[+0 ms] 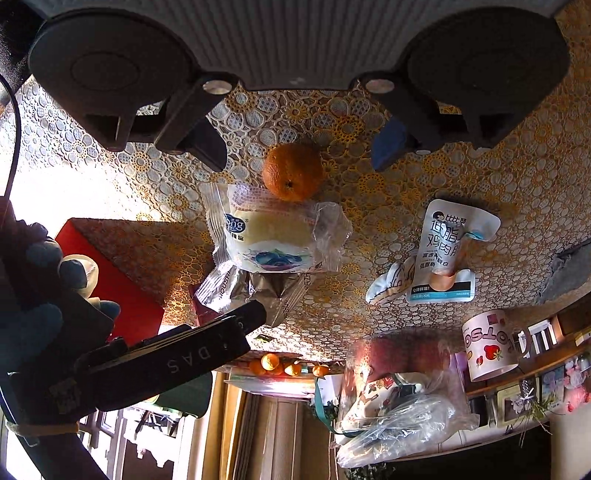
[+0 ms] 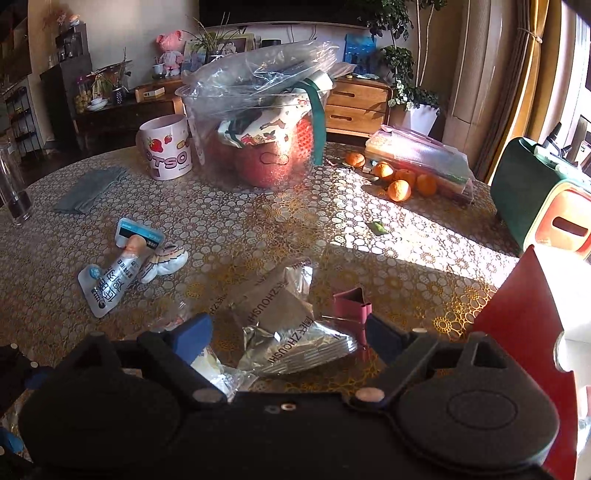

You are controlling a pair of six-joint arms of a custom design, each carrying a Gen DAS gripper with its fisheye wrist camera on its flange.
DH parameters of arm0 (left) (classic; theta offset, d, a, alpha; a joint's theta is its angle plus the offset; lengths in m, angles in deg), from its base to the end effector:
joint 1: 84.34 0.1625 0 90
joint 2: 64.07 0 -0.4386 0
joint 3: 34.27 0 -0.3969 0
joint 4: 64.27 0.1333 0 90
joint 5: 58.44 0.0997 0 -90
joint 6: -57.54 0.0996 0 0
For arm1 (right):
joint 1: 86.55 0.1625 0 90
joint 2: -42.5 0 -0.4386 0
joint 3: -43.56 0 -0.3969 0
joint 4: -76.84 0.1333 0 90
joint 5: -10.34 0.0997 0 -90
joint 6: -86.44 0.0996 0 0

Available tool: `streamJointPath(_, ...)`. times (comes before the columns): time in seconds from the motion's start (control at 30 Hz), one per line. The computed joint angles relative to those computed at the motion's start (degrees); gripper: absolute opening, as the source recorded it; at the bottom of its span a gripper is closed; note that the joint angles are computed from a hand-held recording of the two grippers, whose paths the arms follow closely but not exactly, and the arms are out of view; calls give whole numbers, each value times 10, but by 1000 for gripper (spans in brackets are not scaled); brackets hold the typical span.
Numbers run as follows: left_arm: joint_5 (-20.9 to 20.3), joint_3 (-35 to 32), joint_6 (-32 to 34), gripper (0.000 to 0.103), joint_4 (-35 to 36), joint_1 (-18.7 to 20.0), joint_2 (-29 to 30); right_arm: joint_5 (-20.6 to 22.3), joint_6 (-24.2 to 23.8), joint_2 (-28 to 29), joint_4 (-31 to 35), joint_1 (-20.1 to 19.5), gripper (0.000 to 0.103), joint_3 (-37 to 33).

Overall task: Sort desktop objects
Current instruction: 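Grasp the orange with the left tool while the right tool grasps the foil snack bag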

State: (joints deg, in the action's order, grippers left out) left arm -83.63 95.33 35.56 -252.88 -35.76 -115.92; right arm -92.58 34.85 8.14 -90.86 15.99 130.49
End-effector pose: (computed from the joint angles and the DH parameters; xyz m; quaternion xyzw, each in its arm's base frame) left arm -0.1390 -0.4953 0.1154 0.0446 0.8348 -0.4070 0.3681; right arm 0.2679 -0.6932 0.0493 0.4941 -0.8349 0.1670 0.1757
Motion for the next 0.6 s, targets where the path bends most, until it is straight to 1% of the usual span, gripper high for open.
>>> streamJointPath(0.1,1,-5,13,85,-10,4,5,-1,-10,15,3,4,90,-13)
streamJointPath(0.27,-2,-12,32,85,-25,13,12,-10,-2,37,25,6,88,-40)
streamJointPath(0.43,-3,-15,36,85,-33,18,17,-23,8,54,49,4,82,-65)
streamJointPath(0.57,-2,-16,44,85,-51,19,23,-33,4,62,53,2,82,-71)
streamJointPath(0.6,-1,-17,47,85,-55,20,24,-37,7,65,54,1,80,-73)
